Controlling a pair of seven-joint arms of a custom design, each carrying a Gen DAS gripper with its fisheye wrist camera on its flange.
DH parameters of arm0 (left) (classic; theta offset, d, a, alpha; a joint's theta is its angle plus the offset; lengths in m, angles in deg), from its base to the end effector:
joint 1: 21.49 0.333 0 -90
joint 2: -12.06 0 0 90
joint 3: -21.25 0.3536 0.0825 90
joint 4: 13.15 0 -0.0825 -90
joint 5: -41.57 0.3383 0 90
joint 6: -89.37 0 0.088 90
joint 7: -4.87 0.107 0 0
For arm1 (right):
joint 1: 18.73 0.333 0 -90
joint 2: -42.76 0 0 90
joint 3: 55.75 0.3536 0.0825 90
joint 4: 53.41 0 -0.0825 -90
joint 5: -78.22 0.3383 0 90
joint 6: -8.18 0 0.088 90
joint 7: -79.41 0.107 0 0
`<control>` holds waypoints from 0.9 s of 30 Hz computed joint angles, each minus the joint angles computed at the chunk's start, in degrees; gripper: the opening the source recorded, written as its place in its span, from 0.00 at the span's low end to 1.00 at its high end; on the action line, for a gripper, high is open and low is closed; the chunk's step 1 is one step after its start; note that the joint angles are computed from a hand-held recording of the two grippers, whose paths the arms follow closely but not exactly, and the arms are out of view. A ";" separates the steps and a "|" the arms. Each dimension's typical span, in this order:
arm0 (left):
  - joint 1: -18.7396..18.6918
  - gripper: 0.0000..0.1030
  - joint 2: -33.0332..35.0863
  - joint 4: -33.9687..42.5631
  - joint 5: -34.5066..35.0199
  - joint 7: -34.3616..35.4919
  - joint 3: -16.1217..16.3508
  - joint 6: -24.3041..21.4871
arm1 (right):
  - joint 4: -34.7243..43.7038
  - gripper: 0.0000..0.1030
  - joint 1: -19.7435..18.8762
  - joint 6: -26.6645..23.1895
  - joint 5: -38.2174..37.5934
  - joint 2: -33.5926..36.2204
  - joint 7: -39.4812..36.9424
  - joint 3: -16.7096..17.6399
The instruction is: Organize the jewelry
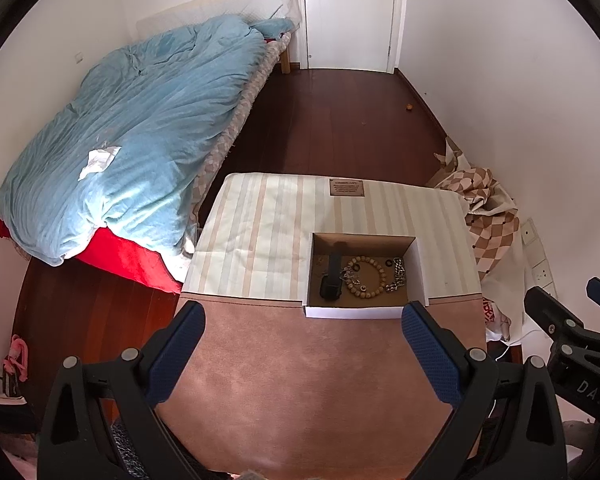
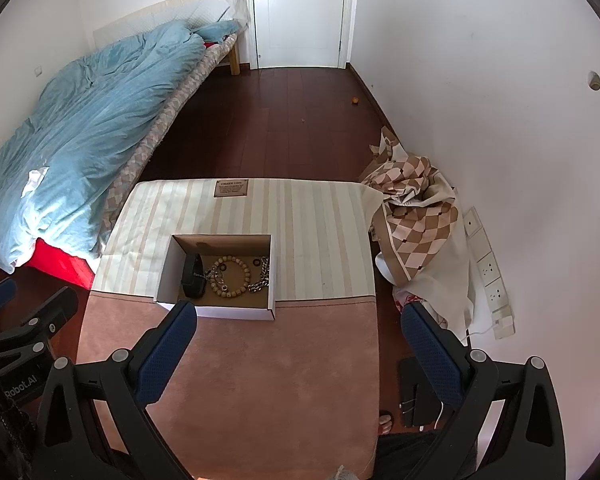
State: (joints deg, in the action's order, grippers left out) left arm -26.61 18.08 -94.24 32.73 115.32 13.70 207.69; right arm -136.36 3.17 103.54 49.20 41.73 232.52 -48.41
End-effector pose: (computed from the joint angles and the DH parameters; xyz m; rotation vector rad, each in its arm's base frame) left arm 0.5685 -0.1300 0.7308 -1.3623 2.3999 -0.6847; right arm 0.4663 0.2075 0.7459 -1.3077 2.4887 -0.7289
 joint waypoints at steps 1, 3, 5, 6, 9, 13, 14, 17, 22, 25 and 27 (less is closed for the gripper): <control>-0.02 0.97 -0.04 0.01 -0.04 -0.03 -0.03 0.00 | 0.21 1.00 0.07 -0.14 -0.05 0.12 -0.01 0.06; -0.03 0.97 -0.10 0.07 -0.16 -0.04 -0.06 -0.18 | 0.17 1.00 0.10 -0.07 -0.13 0.08 0.12 0.04; -0.08 0.97 -0.37 -0.27 -0.24 -0.06 -0.11 -0.01 | 0.27 1.00 0.16 -0.23 -0.08 0.08 0.17 0.07; -0.09 0.97 -0.48 -0.42 -0.14 -0.13 -0.11 0.11 | 0.37 1.00 0.22 -0.28 -0.11 0.17 0.26 0.12; -0.12 0.97 -0.53 -0.59 -0.07 -0.14 -0.15 0.15 | 0.02 1.00 0.19 -0.20 0.15 -0.28 -0.05 0.05; -0.12 0.97 -0.72 -0.76 -0.16 -0.17 -0.18 0.12 | -0.25 1.00 0.17 -0.16 0.01 -0.79 -0.11 0.12; -0.12 0.97 -0.68 -0.76 -0.12 -0.13 -0.18 0.14 | -0.16 1.00 0.17 -0.26 -0.12 -0.81 -0.18 0.17; -0.14 0.97 -0.77 -0.80 -0.16 -0.15 -0.21 0.04 | -0.51 1.00 -0.01 0.08 0.04 -1.17 -0.56 0.07; -0.20 0.97 -1.04 -1.26 -0.05 -0.31 -0.27 0.40 | -0.55 1.00 -0.13 0.11 0.18 -1.26 -0.53 0.18; -0.16 0.97 -1.42 -1.77 -0.21 -0.10 -0.29 0.69 | -0.57 1.00 -0.14 0.12 0.09 -1.24 -0.55 0.20; -0.07 0.97 -1.55 -1.95 -0.48 0.06 -0.28 0.76 | -0.50 1.00 -0.12 0.09 0.02 -1.21 -0.50 0.25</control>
